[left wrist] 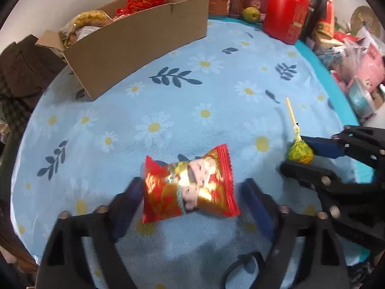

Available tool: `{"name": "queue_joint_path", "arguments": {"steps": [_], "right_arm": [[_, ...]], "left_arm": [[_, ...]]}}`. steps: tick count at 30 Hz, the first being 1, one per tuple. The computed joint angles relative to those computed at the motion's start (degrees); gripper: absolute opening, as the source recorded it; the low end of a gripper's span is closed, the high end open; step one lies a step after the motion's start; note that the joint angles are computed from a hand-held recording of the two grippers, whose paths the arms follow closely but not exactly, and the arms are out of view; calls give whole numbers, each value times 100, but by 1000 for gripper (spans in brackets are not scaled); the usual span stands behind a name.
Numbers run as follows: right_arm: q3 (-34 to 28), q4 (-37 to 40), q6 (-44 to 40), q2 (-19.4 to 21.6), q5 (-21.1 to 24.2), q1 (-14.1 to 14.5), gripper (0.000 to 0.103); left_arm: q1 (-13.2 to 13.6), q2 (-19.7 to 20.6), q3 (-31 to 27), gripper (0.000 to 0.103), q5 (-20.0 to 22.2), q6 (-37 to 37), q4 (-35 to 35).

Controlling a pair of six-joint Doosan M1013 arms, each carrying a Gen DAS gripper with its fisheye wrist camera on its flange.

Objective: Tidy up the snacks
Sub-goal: 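Lift the candy pack with the left tool while the right tool lifts the lollipop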

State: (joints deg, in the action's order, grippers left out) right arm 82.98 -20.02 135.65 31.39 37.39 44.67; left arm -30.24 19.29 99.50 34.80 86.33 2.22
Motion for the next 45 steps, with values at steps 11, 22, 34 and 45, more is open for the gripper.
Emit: {"name": "queue_joint_path", "arguments": {"steps": [11, 22, 34, 45], "right_arm": [[52, -32, 41, -27, -61, -7, 45], [109, 127, 171, -61, -207, -61, 45], [55, -651, 884, -5, 84, 50, 26], [191, -680, 1023, -129, -84, 77, 26]], "left_arm": [[32, -93, 205, 63, -509, -637, 291], [106, -130, 237, 55, -570, -252, -142], [202, -205, 271, 53, -519, 512, -987], [213, -310, 348, 53, -572, 866, -1291]]}}
